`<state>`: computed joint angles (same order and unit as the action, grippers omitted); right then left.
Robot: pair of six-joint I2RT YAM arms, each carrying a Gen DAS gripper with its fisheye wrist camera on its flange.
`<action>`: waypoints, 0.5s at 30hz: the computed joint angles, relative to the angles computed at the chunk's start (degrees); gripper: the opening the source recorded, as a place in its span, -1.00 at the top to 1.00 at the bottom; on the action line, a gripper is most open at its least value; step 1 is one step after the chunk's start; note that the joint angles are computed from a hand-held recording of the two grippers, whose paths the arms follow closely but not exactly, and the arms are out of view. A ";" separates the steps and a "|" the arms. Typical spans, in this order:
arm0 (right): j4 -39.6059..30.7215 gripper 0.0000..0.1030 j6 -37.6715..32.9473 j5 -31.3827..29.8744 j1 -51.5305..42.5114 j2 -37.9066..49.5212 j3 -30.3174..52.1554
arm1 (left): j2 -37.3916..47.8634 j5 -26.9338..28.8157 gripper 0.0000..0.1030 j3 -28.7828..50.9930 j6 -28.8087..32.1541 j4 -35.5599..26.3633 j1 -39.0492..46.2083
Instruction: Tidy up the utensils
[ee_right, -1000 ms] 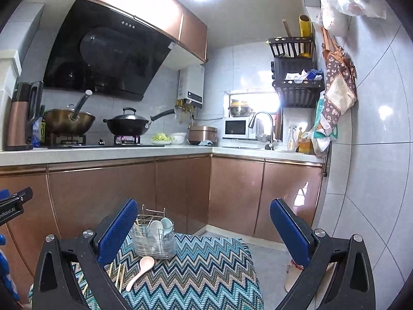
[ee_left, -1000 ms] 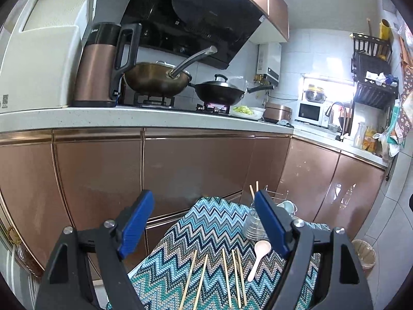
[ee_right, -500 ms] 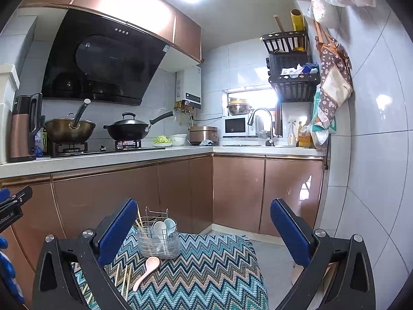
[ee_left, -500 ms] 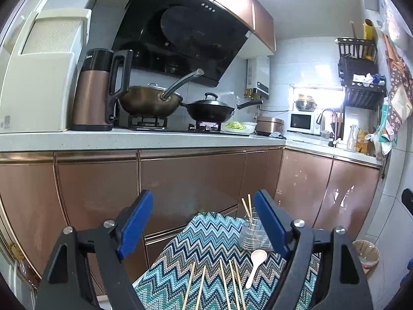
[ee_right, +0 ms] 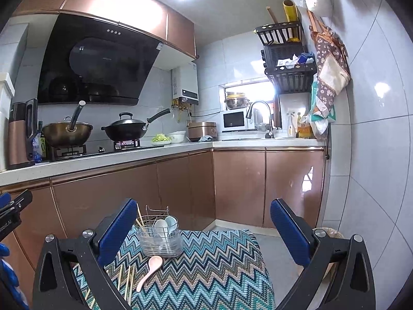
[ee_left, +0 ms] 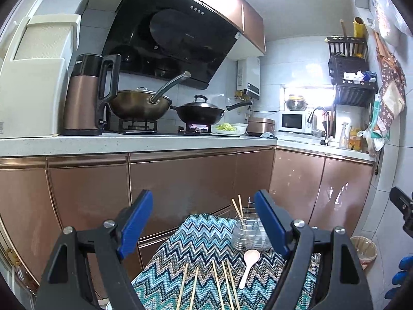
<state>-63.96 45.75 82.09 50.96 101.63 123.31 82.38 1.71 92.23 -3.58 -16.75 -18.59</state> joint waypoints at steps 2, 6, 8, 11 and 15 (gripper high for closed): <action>-0.34 -1.00 0.46 -0.28 -0.41 0.27 0.23 | -0.23 -0.71 -0.55 -0.82 0.37 1.03 -0.24; 5.13 -1.00 -2.72 -2.70 -1.75 -1.24 -3.13 | 0.54 -1.16 -0.55 -0.64 0.77 1.24 -0.55; 6.35 -1.00 -3.59 -4.26 -2.50 -1.32 -3.74 | 0.99 -1.39 -0.55 -0.32 0.70 0.96 -0.69; 7.27 -1.00 -4.47 -6.50 -3.85 -0.61 -3.73 | 2.29 -2.64 -0.55 0.72 1.42 0.28 -1.11; 7.91 -1.00 -5.07 -9.08 -5.83 0.33 -3.74 | 5.15 -3.73 -0.63 2.98 2.26 -1.21 -1.26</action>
